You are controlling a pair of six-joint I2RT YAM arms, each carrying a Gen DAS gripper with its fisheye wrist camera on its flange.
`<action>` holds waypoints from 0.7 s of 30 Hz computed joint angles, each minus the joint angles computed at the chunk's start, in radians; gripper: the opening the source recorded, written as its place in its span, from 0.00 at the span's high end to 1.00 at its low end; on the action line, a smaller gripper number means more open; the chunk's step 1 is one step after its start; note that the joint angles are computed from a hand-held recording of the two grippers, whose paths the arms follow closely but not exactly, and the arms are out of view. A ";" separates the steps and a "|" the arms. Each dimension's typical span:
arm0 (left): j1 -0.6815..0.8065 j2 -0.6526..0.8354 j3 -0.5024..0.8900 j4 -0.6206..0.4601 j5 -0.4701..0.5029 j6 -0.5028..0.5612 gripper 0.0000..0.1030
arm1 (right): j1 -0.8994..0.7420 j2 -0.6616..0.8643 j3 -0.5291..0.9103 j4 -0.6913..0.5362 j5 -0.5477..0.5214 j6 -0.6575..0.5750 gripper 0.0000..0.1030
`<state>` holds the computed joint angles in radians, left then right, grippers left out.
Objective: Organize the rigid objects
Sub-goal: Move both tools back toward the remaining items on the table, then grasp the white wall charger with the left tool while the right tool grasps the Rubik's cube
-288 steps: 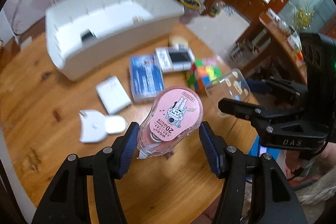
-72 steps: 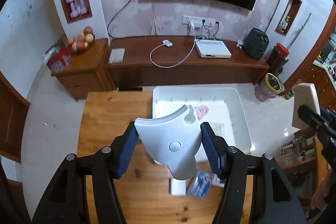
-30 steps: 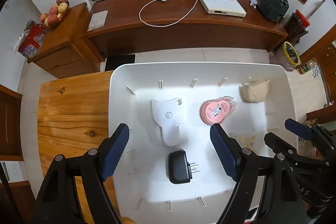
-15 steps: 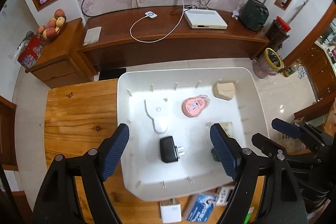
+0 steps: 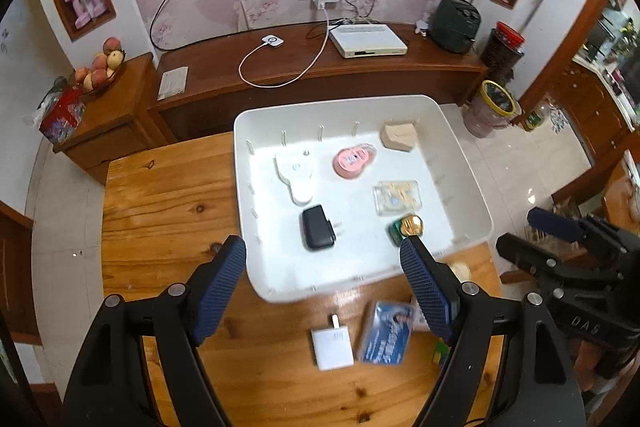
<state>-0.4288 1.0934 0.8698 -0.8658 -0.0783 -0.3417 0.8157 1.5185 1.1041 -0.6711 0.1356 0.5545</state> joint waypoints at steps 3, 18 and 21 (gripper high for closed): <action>-0.041 -0.055 -0.020 -0.029 -0.029 -0.014 0.20 | 0.034 -0.059 -0.032 -0.024 0.036 0.038 0.43; -0.221 -0.184 -0.172 -0.063 -0.101 -0.149 0.20 | 0.243 -0.252 -0.209 -0.132 0.171 0.353 0.31; -0.237 -0.180 -0.236 -0.025 -0.081 -0.188 0.20 | 0.262 -0.259 -0.265 -0.114 0.155 0.412 0.31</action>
<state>-0.6660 0.9139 0.6342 -0.8906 -0.1596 -0.5301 1.0778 1.2596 0.8390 -0.7851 0.2909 0.9662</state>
